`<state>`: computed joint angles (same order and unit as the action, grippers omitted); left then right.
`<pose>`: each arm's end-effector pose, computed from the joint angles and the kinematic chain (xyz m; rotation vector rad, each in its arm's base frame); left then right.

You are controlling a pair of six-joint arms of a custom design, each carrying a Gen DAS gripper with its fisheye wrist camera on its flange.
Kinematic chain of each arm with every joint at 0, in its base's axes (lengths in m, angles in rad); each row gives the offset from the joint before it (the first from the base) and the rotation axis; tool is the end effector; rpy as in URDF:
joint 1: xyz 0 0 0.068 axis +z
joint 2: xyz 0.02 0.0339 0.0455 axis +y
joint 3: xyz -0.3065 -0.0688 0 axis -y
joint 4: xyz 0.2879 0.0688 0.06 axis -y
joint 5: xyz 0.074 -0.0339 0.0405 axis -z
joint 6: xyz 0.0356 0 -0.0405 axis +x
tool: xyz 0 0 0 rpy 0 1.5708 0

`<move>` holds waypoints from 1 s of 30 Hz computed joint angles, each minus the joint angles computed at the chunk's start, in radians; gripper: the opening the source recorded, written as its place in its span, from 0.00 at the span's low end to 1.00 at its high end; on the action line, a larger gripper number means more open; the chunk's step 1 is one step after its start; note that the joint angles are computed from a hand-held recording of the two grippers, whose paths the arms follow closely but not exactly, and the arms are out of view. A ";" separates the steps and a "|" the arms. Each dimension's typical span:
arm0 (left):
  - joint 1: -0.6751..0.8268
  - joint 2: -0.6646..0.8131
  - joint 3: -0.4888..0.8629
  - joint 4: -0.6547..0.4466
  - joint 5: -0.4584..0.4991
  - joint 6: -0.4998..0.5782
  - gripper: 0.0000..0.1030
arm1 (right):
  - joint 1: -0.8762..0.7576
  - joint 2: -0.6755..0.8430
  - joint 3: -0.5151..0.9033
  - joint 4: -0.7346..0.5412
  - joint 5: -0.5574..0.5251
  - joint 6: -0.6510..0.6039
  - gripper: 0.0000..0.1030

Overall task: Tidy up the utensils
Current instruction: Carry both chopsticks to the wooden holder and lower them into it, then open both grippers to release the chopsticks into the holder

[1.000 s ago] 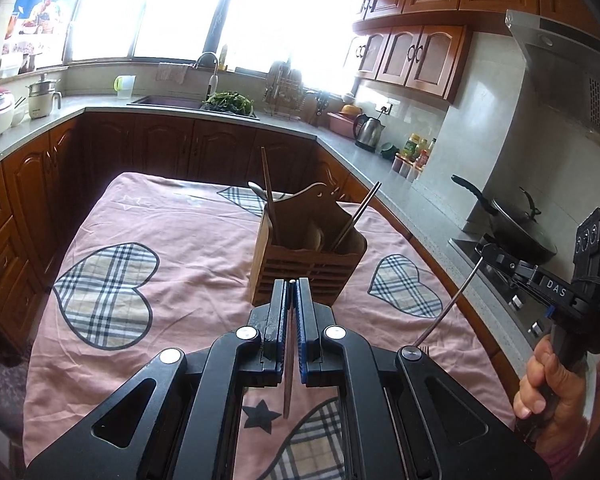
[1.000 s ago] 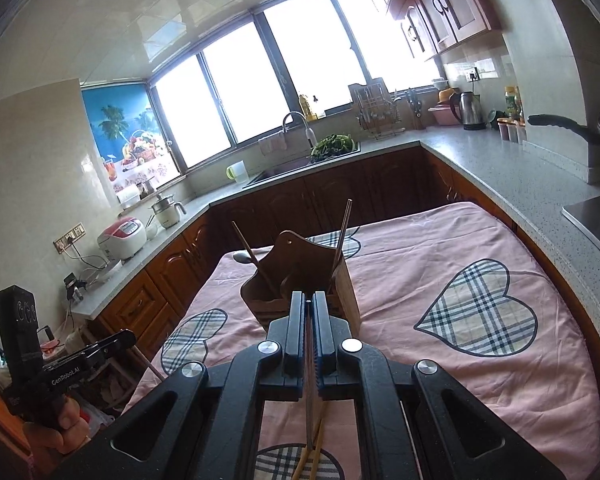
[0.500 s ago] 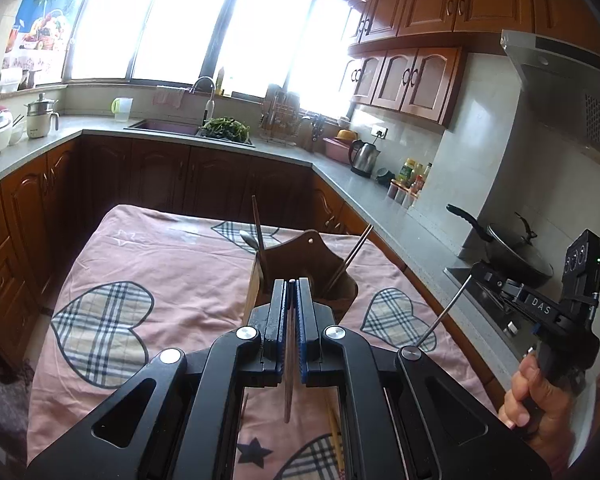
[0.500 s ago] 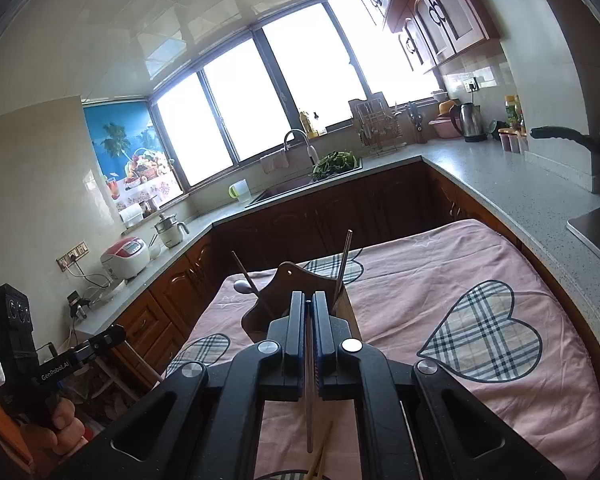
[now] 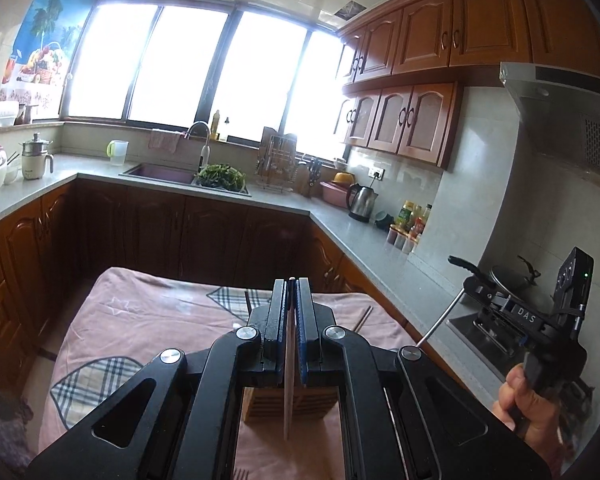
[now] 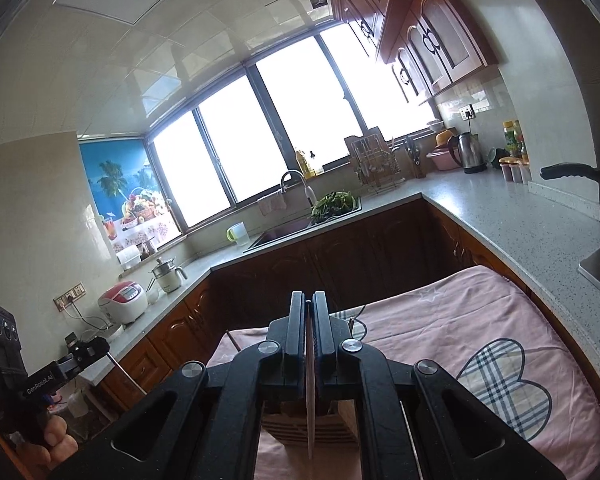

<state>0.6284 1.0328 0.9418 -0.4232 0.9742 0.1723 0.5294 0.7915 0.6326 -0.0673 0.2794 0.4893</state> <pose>0.2090 0.1155 0.3641 0.1346 1.8720 -0.4668 0.1809 0.0945 0.3210 0.1656 1.8060 0.4783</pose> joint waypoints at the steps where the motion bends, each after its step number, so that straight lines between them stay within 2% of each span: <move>1: -0.015 0.009 0.006 0.036 -0.017 -0.030 0.04 | -0.021 0.021 0.011 0.017 -0.015 -0.003 0.03; 6: -0.087 0.075 0.036 0.177 -0.093 -0.138 0.04 | -0.103 0.124 0.050 0.093 -0.081 -0.012 0.03; 15: -0.174 0.201 -0.007 0.352 -0.181 -0.217 0.04 | -0.154 0.285 0.043 0.219 -0.116 -0.017 0.03; 20: -0.216 0.266 -0.051 0.405 -0.249 -0.207 0.04 | -0.171 0.368 0.009 0.300 -0.148 0.020 0.03; 30: -0.268 0.344 -0.077 0.403 -0.309 -0.175 0.04 | -0.153 0.463 -0.011 0.353 -0.164 0.052 0.03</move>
<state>0.3599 1.3764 0.8647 -0.0204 0.6656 -0.0032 0.3763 1.2546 0.6215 0.2855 0.1150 0.5415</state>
